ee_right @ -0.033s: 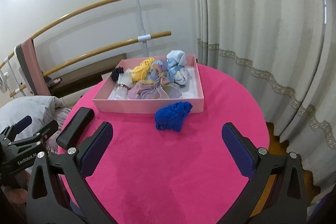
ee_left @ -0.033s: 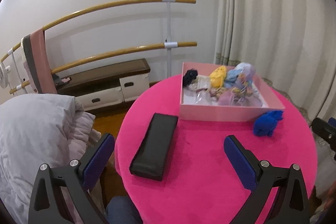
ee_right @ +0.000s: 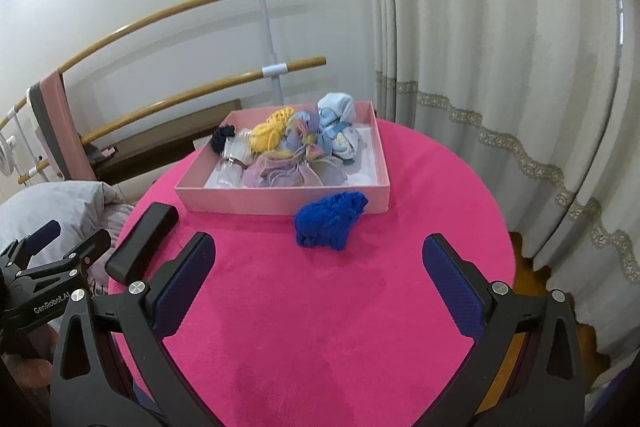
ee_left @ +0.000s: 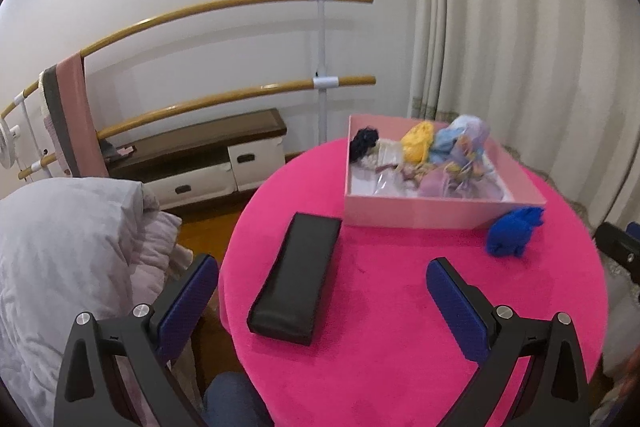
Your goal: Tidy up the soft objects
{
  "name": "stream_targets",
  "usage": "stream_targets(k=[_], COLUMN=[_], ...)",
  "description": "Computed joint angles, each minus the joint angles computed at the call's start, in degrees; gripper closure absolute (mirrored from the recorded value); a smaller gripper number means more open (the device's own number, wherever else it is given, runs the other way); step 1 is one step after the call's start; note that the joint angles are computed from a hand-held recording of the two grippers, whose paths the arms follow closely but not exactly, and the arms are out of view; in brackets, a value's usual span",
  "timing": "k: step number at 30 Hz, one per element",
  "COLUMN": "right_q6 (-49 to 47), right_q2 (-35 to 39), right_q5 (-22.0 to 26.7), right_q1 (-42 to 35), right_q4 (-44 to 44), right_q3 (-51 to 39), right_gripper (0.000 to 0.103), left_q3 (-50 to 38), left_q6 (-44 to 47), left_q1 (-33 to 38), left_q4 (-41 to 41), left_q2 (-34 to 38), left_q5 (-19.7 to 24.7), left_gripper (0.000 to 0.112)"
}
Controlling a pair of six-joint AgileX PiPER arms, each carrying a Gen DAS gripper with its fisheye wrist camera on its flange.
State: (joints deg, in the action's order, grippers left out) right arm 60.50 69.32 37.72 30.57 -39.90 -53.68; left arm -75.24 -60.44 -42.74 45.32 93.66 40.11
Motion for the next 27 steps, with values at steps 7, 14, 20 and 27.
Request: stream_targets(k=[7, 14, 20, 27], right_q6=[-3.7, -6.1, -8.4, -13.3], right_q2=[7.0, 13.5, 17.9, 23.4], right_q5=[-3.6, -5.2, -5.9, -7.3], right_q1=[-3.8, -5.6, -6.9, -9.9], right_q4=[3.9, 6.6, 8.7, 13.4], right_q3=[-2.5, -5.8, -8.2, -11.4], right_gripper=[0.0, 0.0, 0.0, 0.0], left_q3=[-5.9, -18.3, -34.5, -51.1], left_q6=[10.2, 22.8, 32.9, 42.7], left_q1=[5.6, 11.3, 14.2, 16.2], left_q4=[-5.7, -13.9, -21.1, -32.1], left_q2=[7.3, 19.7, 33.1, 42.8], left_q5=[-1.7, -1.2, 4.3, 10.3], left_gripper=[0.009, 0.009, 0.01, 0.046])
